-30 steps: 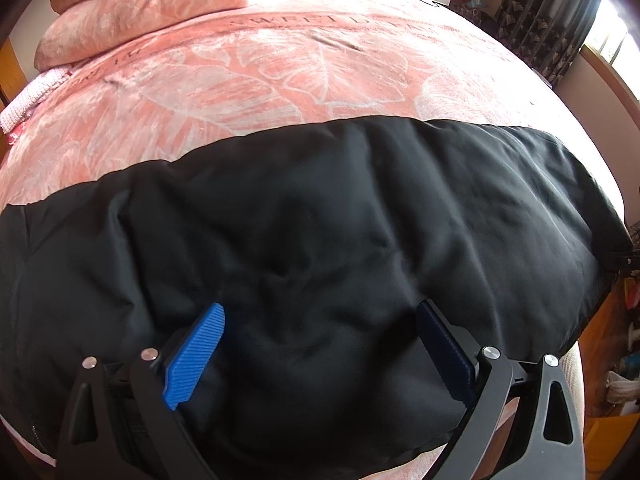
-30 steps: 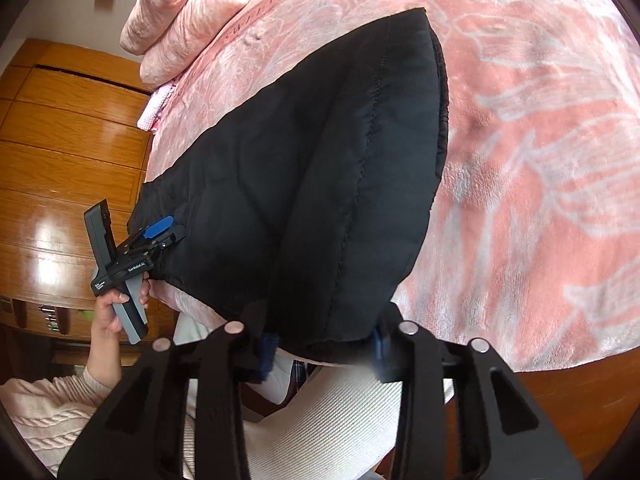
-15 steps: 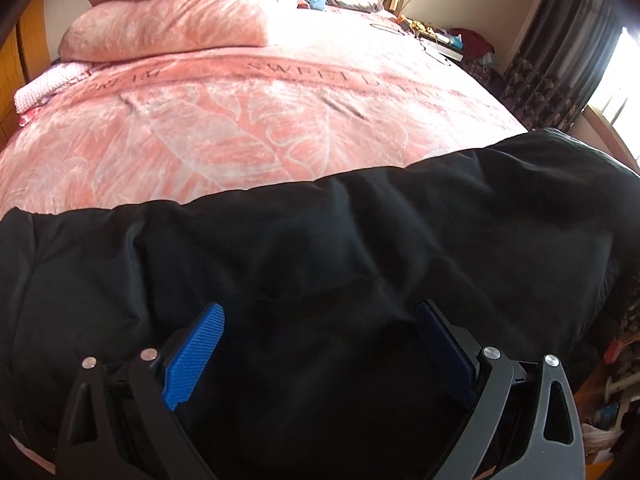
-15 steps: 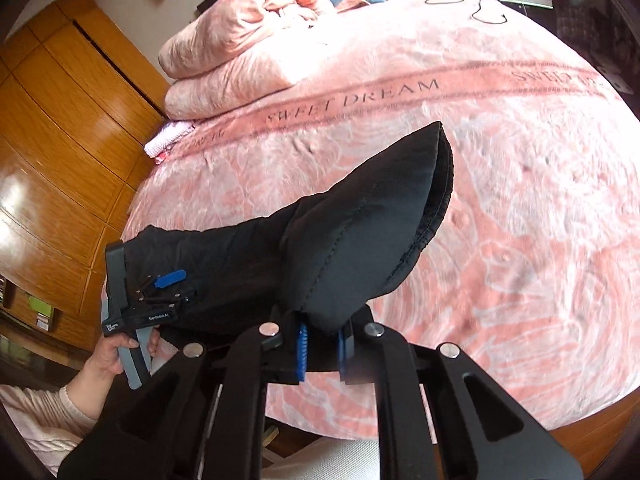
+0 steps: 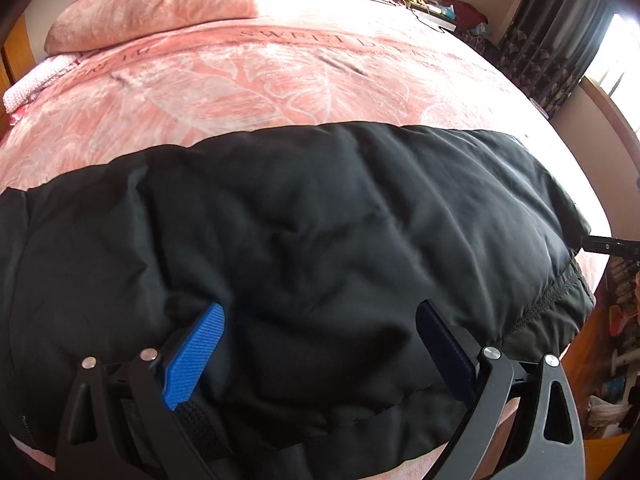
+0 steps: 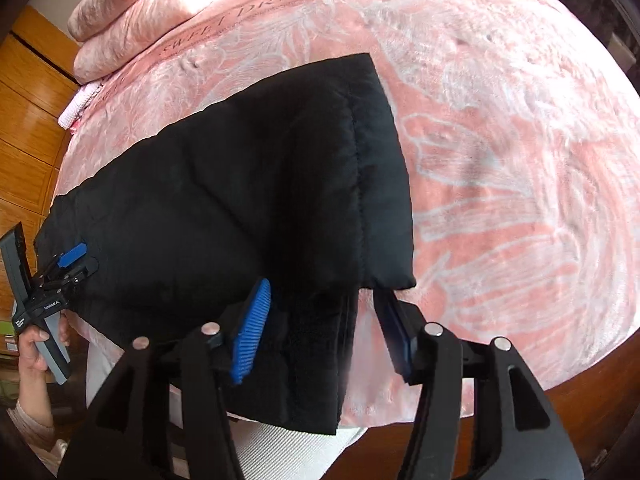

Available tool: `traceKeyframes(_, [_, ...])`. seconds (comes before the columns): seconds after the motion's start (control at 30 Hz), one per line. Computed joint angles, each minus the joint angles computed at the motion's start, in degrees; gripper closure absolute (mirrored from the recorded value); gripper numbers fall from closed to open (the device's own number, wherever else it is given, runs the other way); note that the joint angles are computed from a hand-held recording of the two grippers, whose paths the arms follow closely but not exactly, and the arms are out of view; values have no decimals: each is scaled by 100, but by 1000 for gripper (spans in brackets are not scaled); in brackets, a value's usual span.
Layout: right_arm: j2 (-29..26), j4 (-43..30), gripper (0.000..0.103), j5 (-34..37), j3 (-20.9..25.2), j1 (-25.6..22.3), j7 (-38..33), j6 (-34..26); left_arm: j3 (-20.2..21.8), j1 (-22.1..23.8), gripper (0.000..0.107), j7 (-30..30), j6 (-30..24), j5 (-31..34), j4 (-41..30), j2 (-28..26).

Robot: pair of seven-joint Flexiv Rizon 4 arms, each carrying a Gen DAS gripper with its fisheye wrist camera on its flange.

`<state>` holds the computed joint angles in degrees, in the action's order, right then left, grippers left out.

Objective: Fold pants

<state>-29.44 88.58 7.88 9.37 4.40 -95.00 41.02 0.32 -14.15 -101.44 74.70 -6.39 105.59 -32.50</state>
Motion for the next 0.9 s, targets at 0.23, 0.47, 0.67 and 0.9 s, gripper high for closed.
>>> traceKeyframes(0.23, [478,293,47,1201,520,-279,-618,-307,235,-68,10,-151,-139,280,149,233])
traceKeyframes(0.47, [-93,-16,47,1936,499,73,49,-479,98,-8,10,-68,-78,293,235,328])
traceKeyframes(0.67, [-304,-249,46,1958,456,222,722,-159,170,-80,10,-221,-70,362,187,316])
traceKeyframes(0.9, [-232,-125,100,1684,527,288,1220,72,294,-82,10,-409,-114,437,244,364])
